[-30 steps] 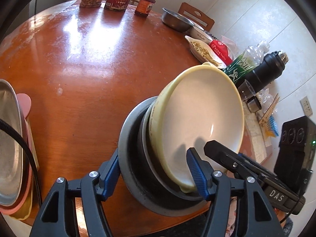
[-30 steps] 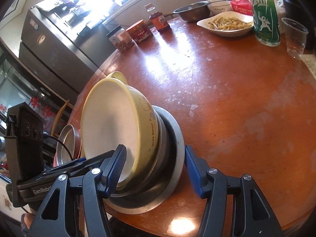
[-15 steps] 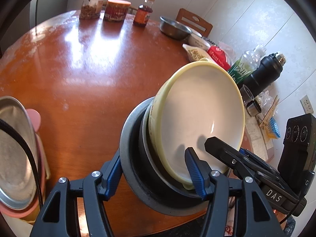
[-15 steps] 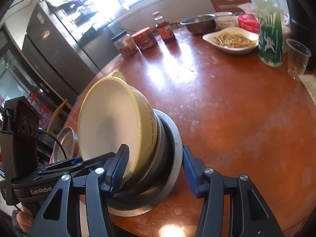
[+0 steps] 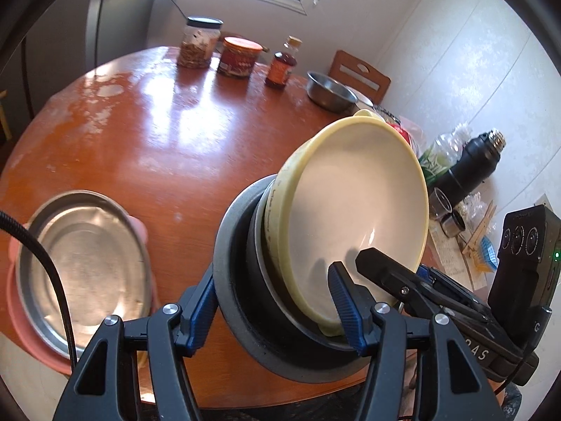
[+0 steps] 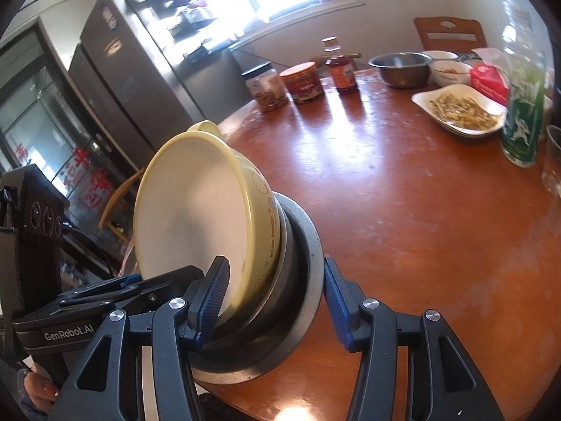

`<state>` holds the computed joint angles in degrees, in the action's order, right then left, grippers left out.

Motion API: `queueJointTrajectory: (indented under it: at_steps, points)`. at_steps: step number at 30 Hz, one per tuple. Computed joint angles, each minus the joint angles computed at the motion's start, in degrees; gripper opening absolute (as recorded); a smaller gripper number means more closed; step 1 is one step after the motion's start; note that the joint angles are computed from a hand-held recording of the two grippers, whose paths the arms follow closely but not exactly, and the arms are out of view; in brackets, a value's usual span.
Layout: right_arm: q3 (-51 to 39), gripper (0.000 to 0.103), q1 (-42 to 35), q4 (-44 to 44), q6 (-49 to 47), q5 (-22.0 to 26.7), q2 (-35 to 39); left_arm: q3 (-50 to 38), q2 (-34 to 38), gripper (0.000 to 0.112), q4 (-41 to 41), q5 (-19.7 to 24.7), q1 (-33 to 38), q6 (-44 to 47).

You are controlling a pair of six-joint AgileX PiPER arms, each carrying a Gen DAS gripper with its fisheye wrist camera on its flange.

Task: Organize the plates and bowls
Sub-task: 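Lift the bowl stack and carry it toward the pink plate stack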

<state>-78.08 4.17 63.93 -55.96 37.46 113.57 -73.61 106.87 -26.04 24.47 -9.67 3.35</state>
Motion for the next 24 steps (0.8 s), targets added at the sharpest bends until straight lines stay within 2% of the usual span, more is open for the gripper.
queueJointTrajectory:
  at_steps: [11,24]
  points:
    - [-4.63,0.055,5.57,-0.76,2.03,0.81,1.01,6.36,-6.75,0.061,3.05,-1.62,4.27,-2.50]
    - [-11.57,0.055,13.23,-5.43,8.45,0.42,3.45,11.79,-12.31,0.061,-4.00,-1.54,13.16,6.83]
